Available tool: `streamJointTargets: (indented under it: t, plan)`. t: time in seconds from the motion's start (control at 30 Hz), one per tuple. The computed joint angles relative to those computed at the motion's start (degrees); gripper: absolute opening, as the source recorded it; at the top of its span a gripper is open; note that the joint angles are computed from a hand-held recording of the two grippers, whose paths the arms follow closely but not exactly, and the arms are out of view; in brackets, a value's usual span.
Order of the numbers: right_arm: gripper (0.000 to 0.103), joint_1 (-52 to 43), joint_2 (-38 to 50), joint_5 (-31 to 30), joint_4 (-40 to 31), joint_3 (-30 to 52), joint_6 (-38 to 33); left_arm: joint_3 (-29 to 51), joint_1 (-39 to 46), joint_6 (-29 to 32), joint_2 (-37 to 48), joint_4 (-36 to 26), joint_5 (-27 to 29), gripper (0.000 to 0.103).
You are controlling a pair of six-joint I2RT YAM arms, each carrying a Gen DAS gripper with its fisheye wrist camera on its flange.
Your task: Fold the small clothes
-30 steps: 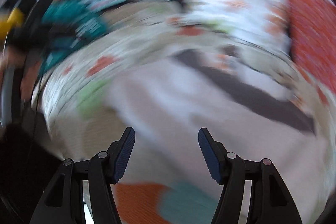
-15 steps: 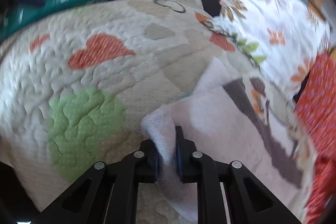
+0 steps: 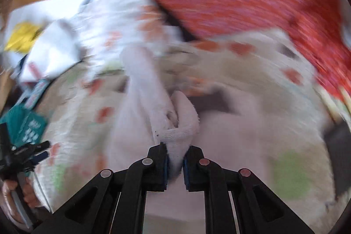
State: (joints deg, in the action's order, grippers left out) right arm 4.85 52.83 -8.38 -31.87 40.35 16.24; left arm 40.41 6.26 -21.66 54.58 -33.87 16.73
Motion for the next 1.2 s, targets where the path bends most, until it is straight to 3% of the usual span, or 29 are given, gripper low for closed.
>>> streamJointTargets:
  t: [0.17,0.33,0.47,0.57,0.63,0.67,0.7,0.77,0.87,0.93,0.97,1.0,1.1,1.2]
  plan:
    - [0.011,-12.42,1.11,-8.58,-0.12,-7.45,-5.63,0.62,-24.48,-8.53,8.39,8.12,-9.37,0.061]
    - [0.011,-10.59,0.11,-6.54,-1.20,-6.89,-7.49,3.75,-38.60,-9.65,17.29,12.78,-15.75,0.061]
    - [0.012,-12.09,1.62,-7.42,-1.64,-7.03,-9.51,6.36,-42.21,-10.13,23.76,12.13,-18.65,0.061]
    - [0.018,-17.54,-0.28,-11.96,-6.58,-4.49,-11.27,6.92,-42.24,-10.59,25.62,12.04,-17.91,0.063]
    - [0.031,-21.69,-2.38,-15.69,-8.03,-2.84,-12.97,7.78,-42.38,-10.14,26.20,11.05,-17.81,0.063]
    - [0.039,-22.01,-2.66,-15.05,-7.79,-1.62,-13.03,8.46,-42.54,-9.62,26.57,10.25,-17.86,0.063]
    - [0.039,-21.23,-1.67,-13.43,-6.46,-0.20,-13.04,8.88,-42.60,-9.30,26.73,9.79,-18.02,0.063]
    - [0.039,-19.00,3.47,-12.48,-3.17,2.61,-12.99,8.98,-43.20,-9.60,26.47,9.33,-18.57,0.063]
    - [0.057,-15.59,16.19,-12.84,2.93,7.46,-12.18,8.73,-43.36,-9.86,26.31,9.69,-18.94,0.063]
    - [0.057,-14.16,23.05,-12.73,6.74,9.30,-9.79,8.52,-43.36,-9.96,25.96,9.62,-18.84,0.063]
    - [0.050,-14.06,26.54,-16.01,8.22,10.00,-9.60,8.52,-43.47,-9.78,25.83,9.45,-19.04,0.063]
    - [0.011,-14.08,28.49,-18.64,8.29,10.50,-10.42,8.76,-43.71,-9.49,26.03,9.23,-19.43,0.063]
    - [0.007,-13.56,27.70,-17.36,8.08,11.04,-9.74,10.09,-45.47,-7.65,27.03,7.91,-21.82,0.063]
    - [0.004,-11.49,25.60,-5.46,7.34,11.69,-12.49,11.55,-46.04,-6.32,28.05,6.59,-21.19,0.063]
